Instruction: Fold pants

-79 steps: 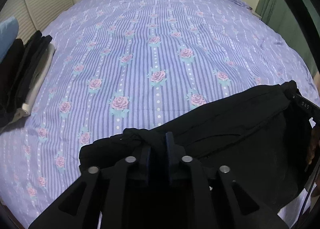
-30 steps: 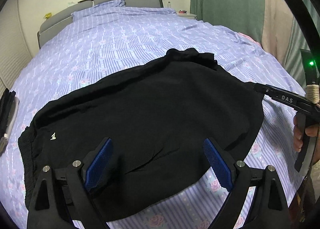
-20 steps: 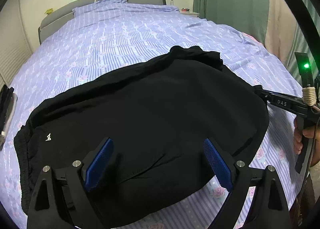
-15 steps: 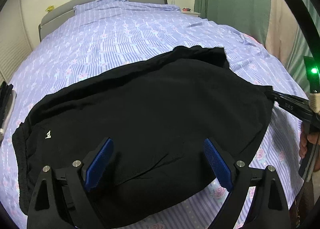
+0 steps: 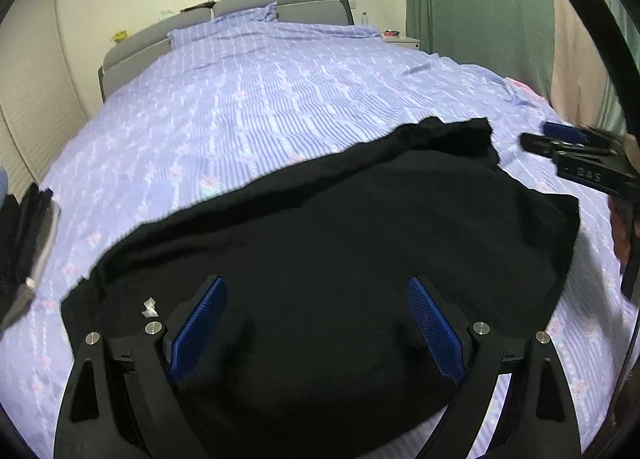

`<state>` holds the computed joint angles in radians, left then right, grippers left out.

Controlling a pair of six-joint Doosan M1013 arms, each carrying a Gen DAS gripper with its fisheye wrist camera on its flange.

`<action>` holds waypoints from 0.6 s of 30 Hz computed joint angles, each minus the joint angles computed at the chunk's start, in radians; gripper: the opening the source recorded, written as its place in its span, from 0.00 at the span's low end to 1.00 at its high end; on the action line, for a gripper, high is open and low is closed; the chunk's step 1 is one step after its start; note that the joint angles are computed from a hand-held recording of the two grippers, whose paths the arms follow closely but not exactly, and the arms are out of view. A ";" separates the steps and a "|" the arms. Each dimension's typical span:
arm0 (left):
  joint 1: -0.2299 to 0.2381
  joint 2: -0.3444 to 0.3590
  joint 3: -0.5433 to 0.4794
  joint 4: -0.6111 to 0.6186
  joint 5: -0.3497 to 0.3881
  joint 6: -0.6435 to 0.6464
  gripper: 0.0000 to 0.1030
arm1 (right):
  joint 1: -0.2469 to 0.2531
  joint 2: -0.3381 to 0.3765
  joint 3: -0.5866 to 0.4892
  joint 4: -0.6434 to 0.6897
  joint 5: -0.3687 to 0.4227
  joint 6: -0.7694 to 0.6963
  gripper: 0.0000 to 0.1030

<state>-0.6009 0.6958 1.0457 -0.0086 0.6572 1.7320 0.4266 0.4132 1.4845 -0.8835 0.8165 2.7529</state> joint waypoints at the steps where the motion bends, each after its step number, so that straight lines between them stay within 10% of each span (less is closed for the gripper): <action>1: 0.001 0.009 -0.019 0.029 0.011 -0.011 0.90 | -0.006 0.019 -0.032 0.040 0.009 -0.075 0.55; 7: 0.011 0.080 -0.141 0.148 0.078 -0.086 0.90 | -0.035 0.119 -0.185 0.170 0.111 -0.401 0.53; 10: 0.020 0.124 -0.219 0.152 0.138 -0.094 0.90 | -0.048 0.156 -0.240 0.222 0.153 -0.488 0.19; 18: 0.040 0.160 -0.281 0.189 0.197 -0.180 0.90 | -0.056 0.263 -0.412 0.079 0.383 -0.251 0.16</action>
<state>-0.5610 0.8555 0.7652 0.1800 0.8539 1.5524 0.3707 0.6762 1.0721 -0.8044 1.1998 2.5022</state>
